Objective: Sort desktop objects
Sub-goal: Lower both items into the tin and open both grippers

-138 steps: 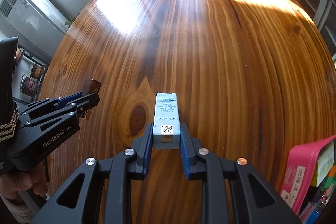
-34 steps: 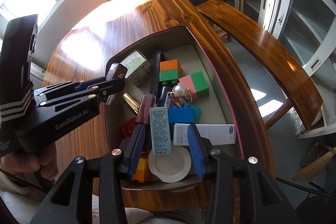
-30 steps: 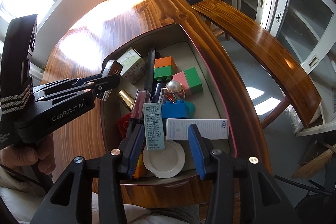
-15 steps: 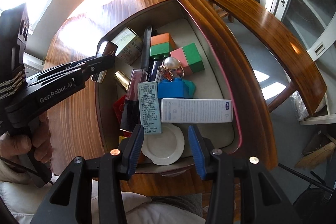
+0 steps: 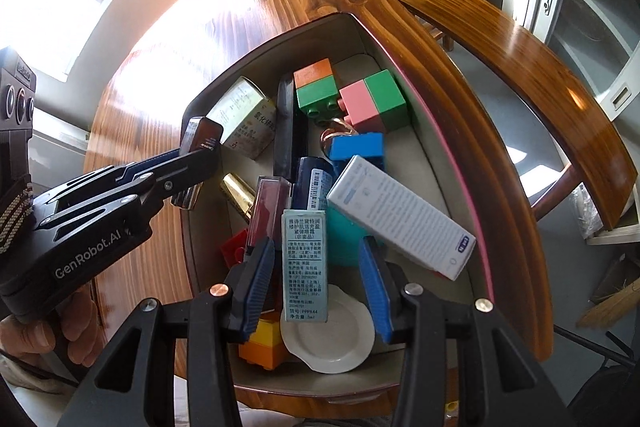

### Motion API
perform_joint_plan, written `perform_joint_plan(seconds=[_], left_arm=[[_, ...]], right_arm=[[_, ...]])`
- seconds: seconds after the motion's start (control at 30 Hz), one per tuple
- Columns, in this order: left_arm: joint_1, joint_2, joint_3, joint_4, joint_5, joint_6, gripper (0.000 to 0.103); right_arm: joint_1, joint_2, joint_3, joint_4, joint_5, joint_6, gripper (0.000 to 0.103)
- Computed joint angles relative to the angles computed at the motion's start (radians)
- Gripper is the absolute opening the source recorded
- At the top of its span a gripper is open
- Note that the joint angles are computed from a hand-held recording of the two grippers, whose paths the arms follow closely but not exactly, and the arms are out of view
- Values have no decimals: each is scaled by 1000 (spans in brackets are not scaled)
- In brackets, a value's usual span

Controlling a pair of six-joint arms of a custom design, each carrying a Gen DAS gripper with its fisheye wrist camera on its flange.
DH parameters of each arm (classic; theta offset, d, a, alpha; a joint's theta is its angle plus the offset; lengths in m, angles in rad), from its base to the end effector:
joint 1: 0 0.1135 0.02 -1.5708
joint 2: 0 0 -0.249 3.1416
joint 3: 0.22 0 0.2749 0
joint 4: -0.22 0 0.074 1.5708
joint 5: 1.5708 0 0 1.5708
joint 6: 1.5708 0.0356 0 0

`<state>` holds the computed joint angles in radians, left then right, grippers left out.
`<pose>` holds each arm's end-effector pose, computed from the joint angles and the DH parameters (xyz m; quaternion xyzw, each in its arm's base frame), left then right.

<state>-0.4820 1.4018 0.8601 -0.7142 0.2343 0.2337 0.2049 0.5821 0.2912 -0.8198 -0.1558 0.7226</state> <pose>0.2377 -0.1337 0.1687 0.3607 0.9123 -0.1338 0.1402 0.1308 0.0328 0.1331 0.2313 0.9429 0.1695 0.1694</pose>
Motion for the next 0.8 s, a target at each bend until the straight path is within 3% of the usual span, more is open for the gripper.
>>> perform_joint_plan(seconds=[0.1,0.27,0.53,0.6,0.67,0.8], left_arm=[[1,14,9,-7,3,-11,23],[1,1,8,-4,13,-5,23],[0,-24,-4,-5,-6,0,23],[-5,-41,-11,-2,-24,0,29],[-7,-65,-23,7,-43,0,47],[-12,-124,-42,16,-82,6,51]], right_arm=[[11,-49,-6,-30,11,10,52],[61,-136,-14,-73,56,68,73],[134,-124,39,-112,135,94,78],[134,-125,42,-121,139,89,79],[149,-133,45,-137,152,98,79],[191,-123,57,-154,186,126,81]])
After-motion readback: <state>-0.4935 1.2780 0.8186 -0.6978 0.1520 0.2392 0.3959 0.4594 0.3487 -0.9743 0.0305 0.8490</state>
